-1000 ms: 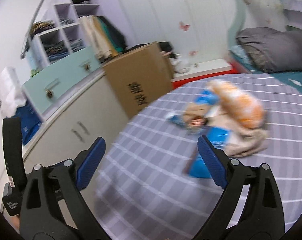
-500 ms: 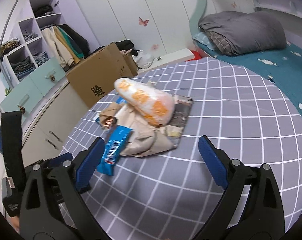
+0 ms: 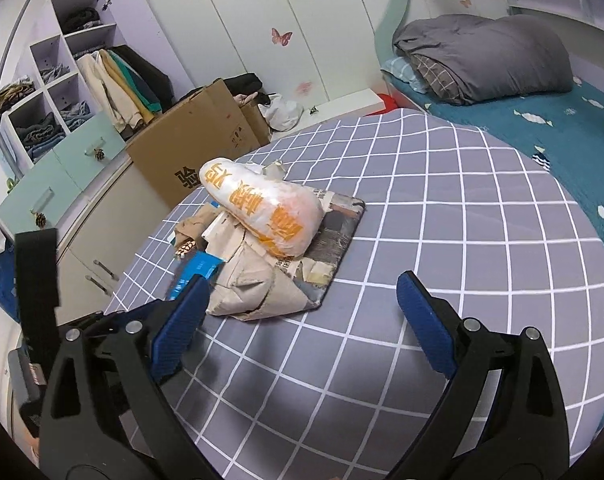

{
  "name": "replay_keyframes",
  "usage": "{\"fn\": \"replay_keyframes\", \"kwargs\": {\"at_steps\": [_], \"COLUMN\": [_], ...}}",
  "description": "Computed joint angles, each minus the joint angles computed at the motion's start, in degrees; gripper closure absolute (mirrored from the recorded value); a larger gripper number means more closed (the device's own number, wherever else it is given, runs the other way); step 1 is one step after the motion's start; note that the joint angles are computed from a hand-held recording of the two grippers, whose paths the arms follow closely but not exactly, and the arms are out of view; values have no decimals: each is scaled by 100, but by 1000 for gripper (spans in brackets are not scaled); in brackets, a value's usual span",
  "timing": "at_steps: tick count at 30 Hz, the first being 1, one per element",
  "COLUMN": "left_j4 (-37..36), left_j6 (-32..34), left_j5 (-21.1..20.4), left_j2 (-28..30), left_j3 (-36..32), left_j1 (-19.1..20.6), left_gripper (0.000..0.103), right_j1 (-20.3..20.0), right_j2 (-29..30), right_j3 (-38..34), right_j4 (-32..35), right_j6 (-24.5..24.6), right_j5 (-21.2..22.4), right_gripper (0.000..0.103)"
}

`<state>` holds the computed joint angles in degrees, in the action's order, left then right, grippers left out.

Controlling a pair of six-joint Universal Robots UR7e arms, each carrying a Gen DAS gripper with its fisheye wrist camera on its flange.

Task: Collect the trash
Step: 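Grasp the blue snack box with the left tool while the right tool grasps the white-orange plastic bag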

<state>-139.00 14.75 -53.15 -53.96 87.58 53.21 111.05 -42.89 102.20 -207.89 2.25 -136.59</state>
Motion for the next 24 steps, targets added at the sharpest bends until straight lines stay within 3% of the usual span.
{"fn": "replay_keyframes", "kwargs": {"at_steps": [5,10,15,18,20,22,23,24], "left_j4": [-646,-1083,-902,-728,-666,-580,-564,-512], "left_j6": [30,-118,-361,-425,-425,-413,-412,-403], "left_j5": [-26,574,903,897,878,808,778,724], "left_j2": [-248,-205,-43,-36,-84,-128,-161,-192], "left_j3": [122,-42,-416,-556,-557,-574,-548,-546], "left_j1": [4,34,193,311,369,413,427,445], "left_gripper": [60,60,60,60,60,60,60,60], "right_j1": [94,103,11,-94,-194,-237,-245,-243], "right_j2": [161,420,820,910,866,841,837,844], "right_j3": [-415,-1088,-1891,-2132,-2186,-2190,-2211,-2222], "right_j4": [291,847,1373,1634,1961,2085,2223,2296], "right_j6": [-464,-1028,-1533,-1562,-1326,-1229,-1144,-1094], "right_j5": [-295,-621,-816,-774,-677,-585,-614,-651], "right_gripper": [10,10,10,10,11,20,39,50]}}
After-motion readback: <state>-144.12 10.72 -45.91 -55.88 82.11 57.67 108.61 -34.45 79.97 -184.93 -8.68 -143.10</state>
